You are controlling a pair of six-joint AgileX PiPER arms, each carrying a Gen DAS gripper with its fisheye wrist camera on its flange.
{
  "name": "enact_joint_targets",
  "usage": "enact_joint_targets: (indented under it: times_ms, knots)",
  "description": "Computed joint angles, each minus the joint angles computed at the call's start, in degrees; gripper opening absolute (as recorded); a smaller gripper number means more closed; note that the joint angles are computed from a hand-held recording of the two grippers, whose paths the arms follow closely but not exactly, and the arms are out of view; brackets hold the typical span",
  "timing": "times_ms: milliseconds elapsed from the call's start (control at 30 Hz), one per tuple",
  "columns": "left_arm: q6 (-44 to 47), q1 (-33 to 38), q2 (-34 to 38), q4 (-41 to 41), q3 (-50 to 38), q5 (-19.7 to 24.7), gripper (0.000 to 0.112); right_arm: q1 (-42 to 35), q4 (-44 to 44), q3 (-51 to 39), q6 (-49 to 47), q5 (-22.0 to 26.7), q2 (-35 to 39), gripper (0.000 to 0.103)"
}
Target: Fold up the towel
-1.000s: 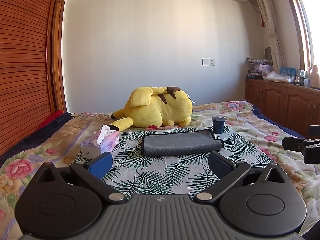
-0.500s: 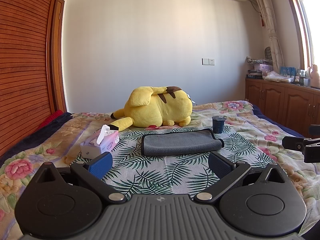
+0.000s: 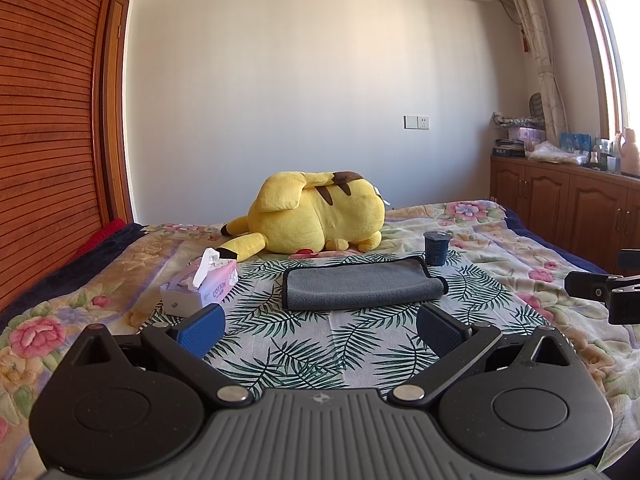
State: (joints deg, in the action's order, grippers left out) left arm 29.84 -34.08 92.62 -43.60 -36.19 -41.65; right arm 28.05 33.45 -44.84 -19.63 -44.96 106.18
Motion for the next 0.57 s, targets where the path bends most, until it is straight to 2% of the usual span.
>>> enact_joint_targets:
  times_ms: [567]
  knots:
    - [-0.6,0.1,0.5,0.5,0.5,-0.4,0.087,-0.1,-0.2,0.1,0.2,-0.1,-0.1,0.103]
